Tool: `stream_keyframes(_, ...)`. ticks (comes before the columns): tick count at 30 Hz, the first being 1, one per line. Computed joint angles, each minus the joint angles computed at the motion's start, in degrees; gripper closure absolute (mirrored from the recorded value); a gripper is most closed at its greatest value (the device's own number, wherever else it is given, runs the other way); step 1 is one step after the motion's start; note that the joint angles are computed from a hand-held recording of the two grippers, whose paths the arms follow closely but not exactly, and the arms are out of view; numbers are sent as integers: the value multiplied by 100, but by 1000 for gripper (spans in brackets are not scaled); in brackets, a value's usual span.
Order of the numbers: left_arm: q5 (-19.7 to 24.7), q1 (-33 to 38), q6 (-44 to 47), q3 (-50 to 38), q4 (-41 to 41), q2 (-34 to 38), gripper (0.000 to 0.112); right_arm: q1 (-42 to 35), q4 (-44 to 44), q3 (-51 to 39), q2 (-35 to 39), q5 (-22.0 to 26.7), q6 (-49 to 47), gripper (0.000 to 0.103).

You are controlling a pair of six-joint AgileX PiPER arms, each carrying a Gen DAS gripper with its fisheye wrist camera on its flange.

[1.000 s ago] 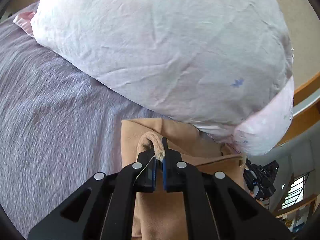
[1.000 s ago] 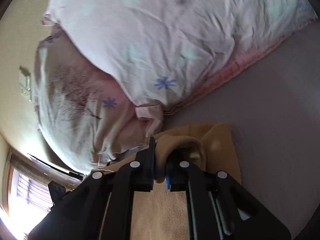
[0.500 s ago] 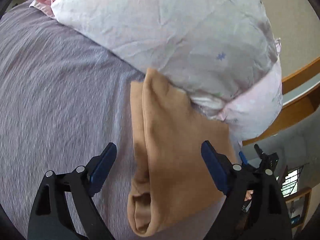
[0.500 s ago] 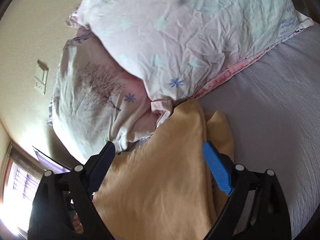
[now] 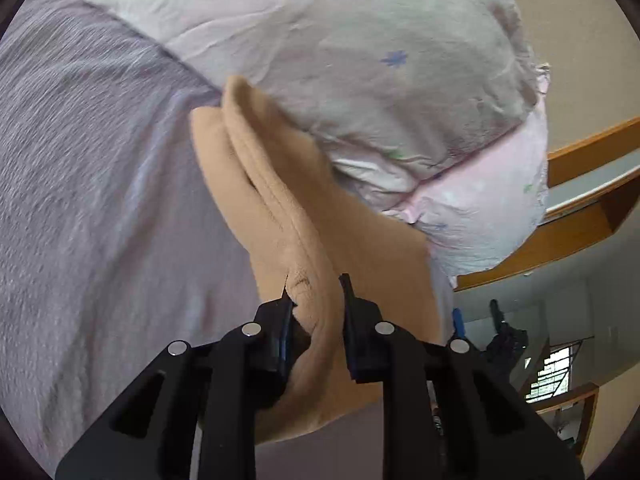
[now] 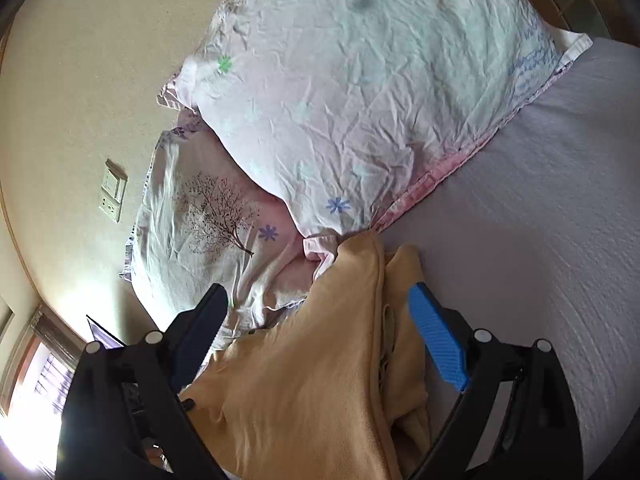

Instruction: Fold small clothes

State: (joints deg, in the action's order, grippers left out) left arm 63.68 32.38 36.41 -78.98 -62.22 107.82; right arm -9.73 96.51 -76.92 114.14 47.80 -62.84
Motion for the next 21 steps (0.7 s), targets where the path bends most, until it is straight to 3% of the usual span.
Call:
stream_keyframes(5, -146, -1446, -329, -814, -124, -182, 92, -115, 72, 22, 21, 14, 81, 11)
stream_keyframes(8, -563, -2801, -705, -1500, 152, 274, 92, -143, 81, 112, -89, -256, -43, 11)
stream_keyframes(10, -746, -3606, -1337, -2244, 746, 873, 90, -172, -126, 64, -96, -420, -3, 11)
stream_keyframes(12, -488, -3940, -1696, -2832, 847, 1451, 87, -198, -285, 74, -125, -682, 73, 11)
stream_keyframes(15, 355, -3731, -1170, -2770, -277, 1711, 87, -349, -261, 64, -43, -533, 203, 11)
stream_keyframes(16, 365, -3621, -955, -2500, -410, 1523, 81, -375, -286, 48, -32, -474, 233, 11)
stream_keyframes(17, 267, -3491, -741, -2189, -484, 1265, 53, -388, -365, 5, -22, -406, 269, 11)
stream_keyframes(19, -268, -3099, -245, -1245, -574, 514, 25, -418, -826, -196, 47, -137, 625, 11)
stream_keyframes(21, -697, -2762, -308, -739, -71, -20, 25, -491, -1398, -572, 273, 615, 1188, 10)
